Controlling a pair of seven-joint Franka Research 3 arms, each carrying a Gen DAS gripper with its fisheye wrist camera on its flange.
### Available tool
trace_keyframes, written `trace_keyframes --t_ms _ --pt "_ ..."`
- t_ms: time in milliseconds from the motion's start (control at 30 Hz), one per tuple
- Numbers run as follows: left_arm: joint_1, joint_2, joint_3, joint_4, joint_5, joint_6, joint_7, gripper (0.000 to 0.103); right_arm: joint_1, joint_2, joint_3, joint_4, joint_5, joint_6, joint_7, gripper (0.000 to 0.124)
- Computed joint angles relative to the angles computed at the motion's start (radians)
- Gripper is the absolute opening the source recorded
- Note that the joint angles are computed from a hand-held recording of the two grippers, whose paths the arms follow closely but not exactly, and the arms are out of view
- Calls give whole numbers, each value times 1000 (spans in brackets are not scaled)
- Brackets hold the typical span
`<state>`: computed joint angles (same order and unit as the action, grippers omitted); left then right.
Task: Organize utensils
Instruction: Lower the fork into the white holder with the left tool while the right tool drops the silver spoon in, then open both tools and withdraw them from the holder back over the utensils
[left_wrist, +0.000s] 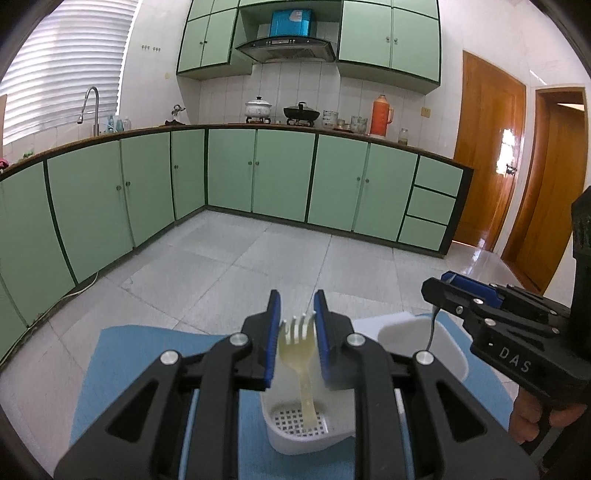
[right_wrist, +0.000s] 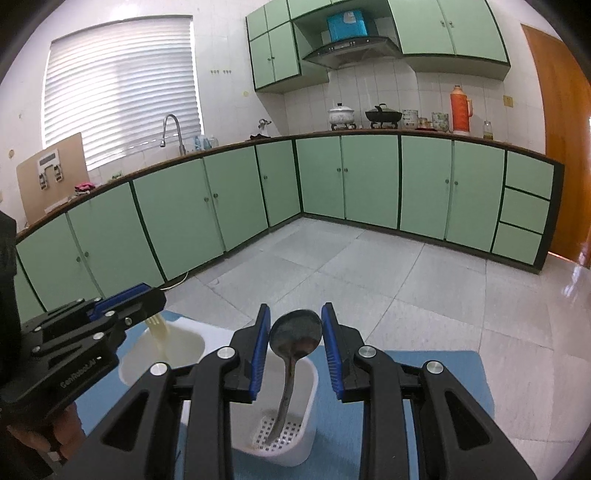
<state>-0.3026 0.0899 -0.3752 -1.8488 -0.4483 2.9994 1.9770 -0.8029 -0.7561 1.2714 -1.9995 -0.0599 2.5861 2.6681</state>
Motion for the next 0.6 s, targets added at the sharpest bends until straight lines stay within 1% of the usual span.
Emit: trace_keyframes --t_ms 33,100,200,233,267,300,333,400,433,467,500,533,600 --pt "0 -1 1 -4 1 -1 -1 20 7 -6 -4 -7 3 3 8 29" --pt "-2 -6 10 -14 24 -4 -24 34 24 -15 -14 -21 5 5 20 30" --pt "2 -19 11 -30 5 -3 -9 37 58 -27 -38 -44 2 5 44 31" --pt "5 -30 11 -41 -15 -2 5 39 70 -29 -46 -51 -1 7 54 33" --pt "2 -42 14 -54 -24 4 9 44 82 -29 -56 -58 -6 7 62 36" --pt "-3 -53 19 -68 -34 12 15 47 101 -39 -69 -68 -11 2 75 37" --pt "-11 -64 27 -82 -25 20 5 50 119 -49 -79 -74 -19 -8 88 39" --pt "-24 -99 48 -121 -15 26 -1 61 151 -61 -95 -78 -36 -35 107 45" --pt "-35 -113 59 -135 -28 28 7 63 163 -64 -100 -78 -45 -48 115 51" --pt "-45 -133 73 -154 -40 25 11 67 185 -76 -108 -81 -52 -72 126 58" --pt "-57 -152 88 -172 -54 21 17 72 199 -82 -113 -82 -59 -88 137 62" --pt "-75 -178 109 -196 -95 18 44 74 215 -88 -117 -83 -65 -107 148 66" --pt "-97 -222 138 -243 -101 14 37 83 252 -96 -125 -85 -69 -143 170 75"
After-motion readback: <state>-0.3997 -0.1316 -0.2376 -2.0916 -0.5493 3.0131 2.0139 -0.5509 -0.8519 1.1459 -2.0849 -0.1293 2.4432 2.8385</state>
